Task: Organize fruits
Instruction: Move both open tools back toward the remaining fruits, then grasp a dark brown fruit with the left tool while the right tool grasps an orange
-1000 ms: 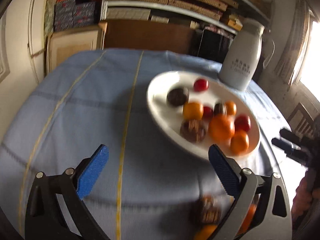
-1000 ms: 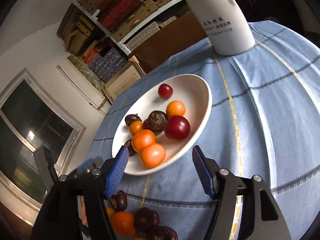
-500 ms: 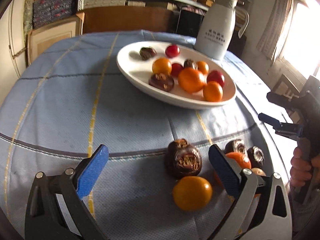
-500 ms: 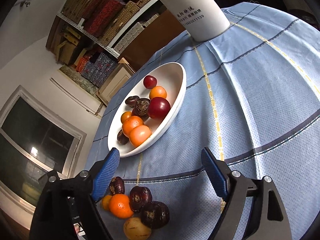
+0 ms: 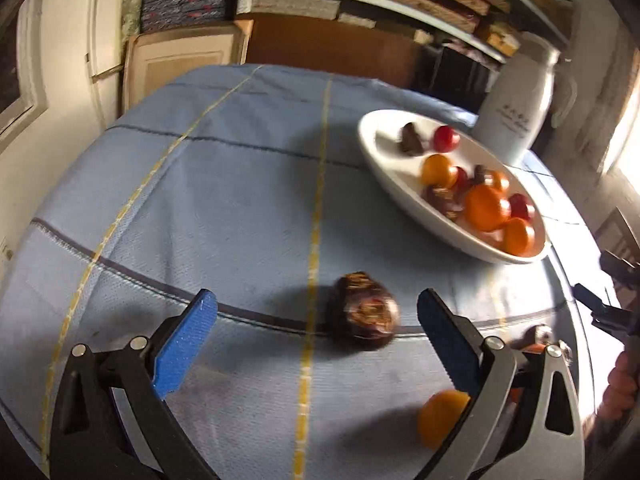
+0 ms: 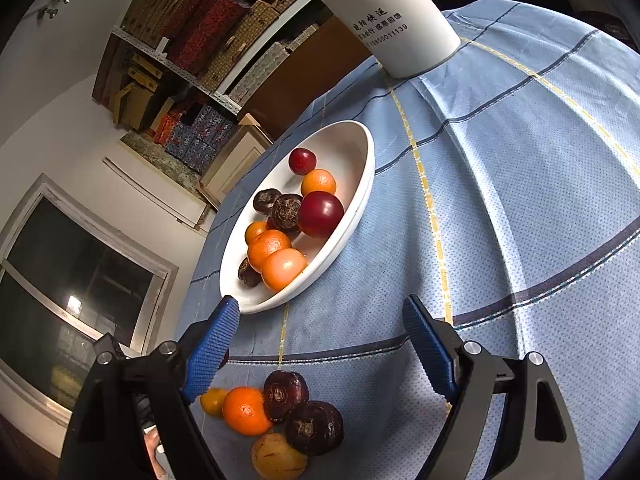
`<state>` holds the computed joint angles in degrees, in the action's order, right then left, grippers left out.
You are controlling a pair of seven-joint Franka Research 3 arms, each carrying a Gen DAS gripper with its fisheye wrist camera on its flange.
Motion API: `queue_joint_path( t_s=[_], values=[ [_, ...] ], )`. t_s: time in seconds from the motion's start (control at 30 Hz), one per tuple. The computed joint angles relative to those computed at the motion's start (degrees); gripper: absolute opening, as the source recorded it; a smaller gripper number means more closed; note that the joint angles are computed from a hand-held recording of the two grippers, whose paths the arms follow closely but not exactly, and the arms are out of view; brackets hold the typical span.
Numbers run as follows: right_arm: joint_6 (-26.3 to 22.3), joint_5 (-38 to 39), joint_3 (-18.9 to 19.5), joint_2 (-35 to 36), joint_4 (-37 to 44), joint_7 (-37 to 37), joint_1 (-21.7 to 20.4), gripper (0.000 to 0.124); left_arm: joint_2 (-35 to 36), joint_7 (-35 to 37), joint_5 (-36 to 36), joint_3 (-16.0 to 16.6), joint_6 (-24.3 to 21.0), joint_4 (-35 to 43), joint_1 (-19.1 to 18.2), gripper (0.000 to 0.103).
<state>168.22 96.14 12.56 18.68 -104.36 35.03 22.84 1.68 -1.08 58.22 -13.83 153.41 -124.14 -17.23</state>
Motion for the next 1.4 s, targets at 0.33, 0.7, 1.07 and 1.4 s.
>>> queue_joint_path(
  t_s=[0.33,0.7,1.07,1.4],
  values=[
    [0.22,-2.78,0.38,0.11,-0.05,1.57,0.03,0.084,3.14,10.32,-7.97,0.26,-2.83,2.74,-1.54,0.098],
    [0.82,-8.92,2.21,-1.07,-1.57,-1.66,1.26,0.084,5.83,15.48,-11.29,0.39,-9.81,6.38,-3.50,0.099],
    [16.59,-17.00,5.04,-1.33,-3.66,-18.43,9.86,0.069,5.98,15.80,-11.52,0.58,-10.37,6.84,-3.85,0.099],
    [14.38,-43.24,-4.55,-2.25,-8.33,5.62,17.93,0.043,5.95,15.77,-11.51,0.60,-10.34,6.80,-3.87,0.099]
  ],
)
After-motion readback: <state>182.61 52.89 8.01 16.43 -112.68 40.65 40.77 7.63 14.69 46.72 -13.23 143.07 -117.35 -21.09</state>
